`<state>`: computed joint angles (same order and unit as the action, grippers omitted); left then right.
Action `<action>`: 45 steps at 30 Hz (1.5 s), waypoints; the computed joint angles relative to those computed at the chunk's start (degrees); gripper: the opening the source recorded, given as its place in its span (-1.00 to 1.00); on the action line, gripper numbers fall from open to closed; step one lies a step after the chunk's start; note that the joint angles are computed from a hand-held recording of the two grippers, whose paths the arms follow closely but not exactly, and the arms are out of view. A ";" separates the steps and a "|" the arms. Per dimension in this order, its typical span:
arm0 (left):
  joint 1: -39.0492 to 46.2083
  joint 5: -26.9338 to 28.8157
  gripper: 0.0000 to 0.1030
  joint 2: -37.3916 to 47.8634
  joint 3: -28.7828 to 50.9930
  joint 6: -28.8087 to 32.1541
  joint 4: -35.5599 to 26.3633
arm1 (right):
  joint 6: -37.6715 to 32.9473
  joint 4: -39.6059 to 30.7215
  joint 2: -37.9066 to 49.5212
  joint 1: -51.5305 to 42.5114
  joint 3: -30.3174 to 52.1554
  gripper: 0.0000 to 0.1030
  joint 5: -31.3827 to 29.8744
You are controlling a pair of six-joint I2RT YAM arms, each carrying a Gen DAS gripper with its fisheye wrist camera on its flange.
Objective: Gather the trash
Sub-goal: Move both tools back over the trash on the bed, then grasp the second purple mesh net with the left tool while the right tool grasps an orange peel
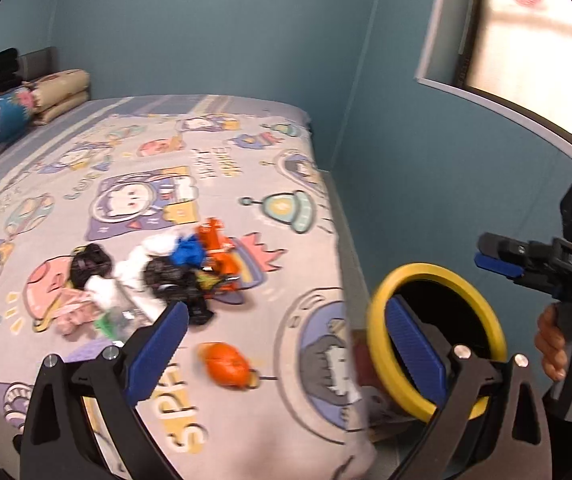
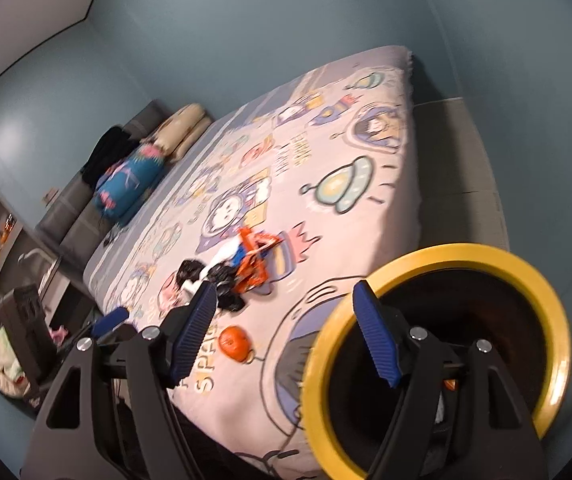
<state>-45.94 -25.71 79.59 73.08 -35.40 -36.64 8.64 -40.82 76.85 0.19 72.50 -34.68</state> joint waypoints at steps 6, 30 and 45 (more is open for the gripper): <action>3.14 -2.79 0.84 -4.64 -5.69 -0.76 -0.90 | 1.48 1.44 1.21 6.88 -0.14 0.33 2.48; 29.01 10.03 0.84 -15.75 -28.53 4.73 6.69 | 3.90 6.36 20.01 27.72 3.93 0.34 14.80; 42.49 24.32 0.84 -9.56 -34.73 15.77 16.13 | 2.84 5.35 30.26 32.74 8.71 0.34 19.76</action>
<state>-3.45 -1.40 70.03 38.35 -19.63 -20.51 11.48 -35.47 107.11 32.92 81.21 -14.92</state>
